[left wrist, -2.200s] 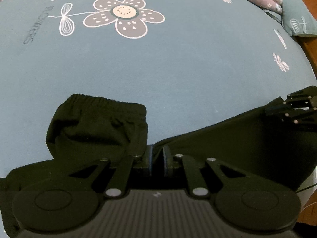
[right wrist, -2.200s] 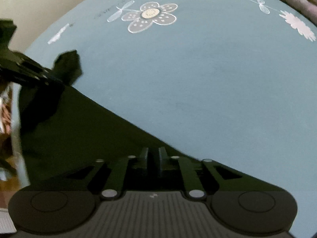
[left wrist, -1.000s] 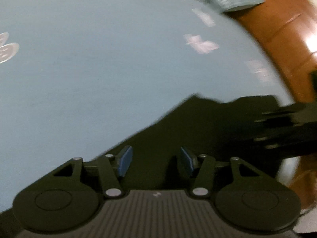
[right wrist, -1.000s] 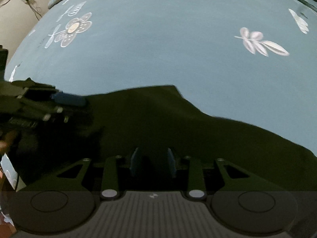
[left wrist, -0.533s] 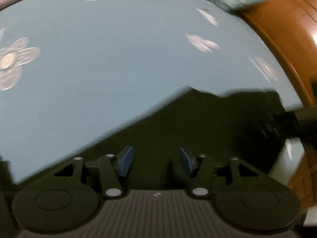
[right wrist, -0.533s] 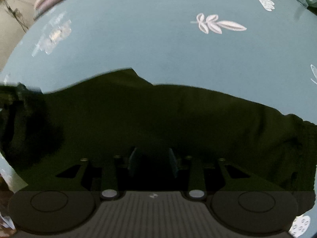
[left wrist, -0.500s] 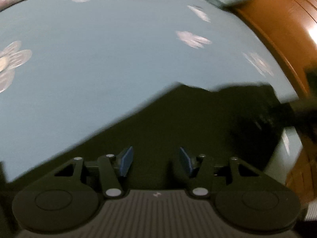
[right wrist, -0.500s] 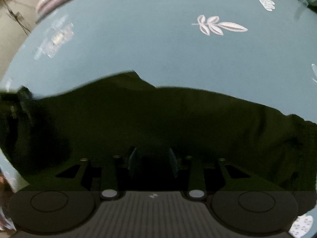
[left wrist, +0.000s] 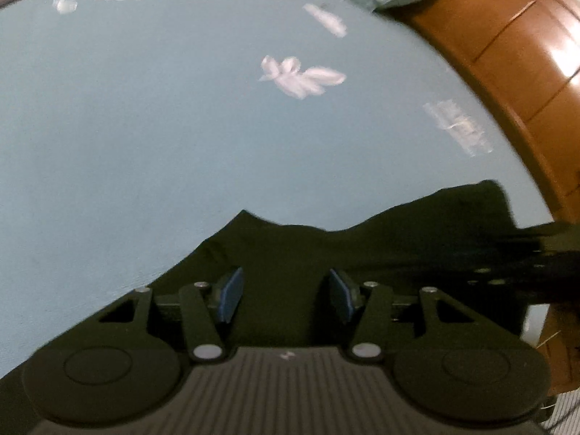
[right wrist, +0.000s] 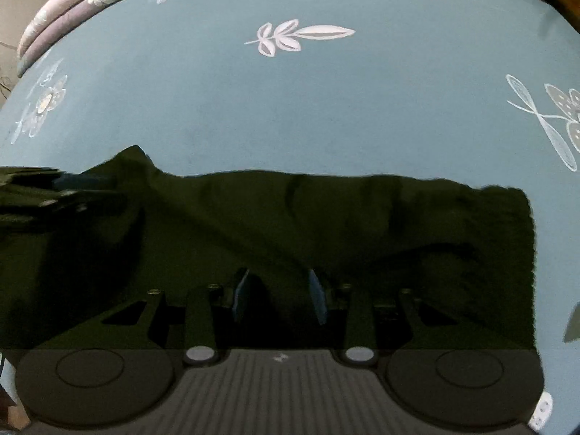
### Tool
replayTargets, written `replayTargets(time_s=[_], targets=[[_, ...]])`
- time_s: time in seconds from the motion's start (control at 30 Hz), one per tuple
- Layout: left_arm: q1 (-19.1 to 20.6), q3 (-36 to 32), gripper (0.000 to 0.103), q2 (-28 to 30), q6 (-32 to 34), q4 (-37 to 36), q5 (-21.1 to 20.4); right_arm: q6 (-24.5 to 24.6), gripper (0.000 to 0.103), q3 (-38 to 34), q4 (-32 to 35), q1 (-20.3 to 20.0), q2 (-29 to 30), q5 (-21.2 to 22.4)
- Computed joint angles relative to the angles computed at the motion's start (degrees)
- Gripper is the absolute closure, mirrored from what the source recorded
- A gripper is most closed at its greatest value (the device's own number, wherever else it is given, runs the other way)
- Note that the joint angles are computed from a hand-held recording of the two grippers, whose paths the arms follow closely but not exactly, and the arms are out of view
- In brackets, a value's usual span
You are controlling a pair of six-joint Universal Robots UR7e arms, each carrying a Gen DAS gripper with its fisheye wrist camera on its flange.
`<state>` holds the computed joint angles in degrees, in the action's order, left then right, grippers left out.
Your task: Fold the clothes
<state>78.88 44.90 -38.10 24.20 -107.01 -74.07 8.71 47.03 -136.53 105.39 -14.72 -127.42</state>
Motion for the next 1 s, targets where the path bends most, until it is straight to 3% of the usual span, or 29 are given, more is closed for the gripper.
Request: replayTargets(time_s=[0.13, 0.2, 0.3, 0.4, 0.57, 0.67, 0.9, 1.0], targets=[[-0.67, -3.67, 0.052, 1.11, -1.96, 4.21, 0.82, 2.84, 0.062, 3.17, 1.05, 0.31, -3.11, 1.01], [-0.95, -3.10, 0.051, 0.36, 0.05, 3.93, -0.99, 1.08, 0.060, 8.89, -6.36, 1.16, -6.02, -0.58], [-1.33, -1.79, 0.047, 0.22, 2.87, 2.46, -3.31, 2.55, 0.048, 16.09, -14.73, 2.22, -9.71, -6.13], [-1.82, -3.14, 0.047, 2.79, 2.31, 1.80, 0.05, 6.04, 0.048, 22.01, -18.06, 1.86, -13.17, -7.51], [-1.89, -7.64, 0.043, 5.92, 1.37, 5.92, 2.46, 15.38, 0.048, 25.65, -10.31, 0.15, -15.55, -9.68], [-3.31, -6.65, 0.044, 4.66, 3.50, 6.80, 5.08, 18.42, 0.048, 29.13, -14.75, 0.10, -17.11, -9.89], [-4.74, -0.88, 0.042, 1.44, 9.34, 6.04, 2.32, 19.16, 0.048, 30.36, -16.65, 0.58, -17.02, -8.14], [-4.86, -3.95, 0.044, 4.51, 6.50, 9.73, 7.62, 21.18, 0.048, 32.44, -18.79, 1.01, -17.80, -6.16]])
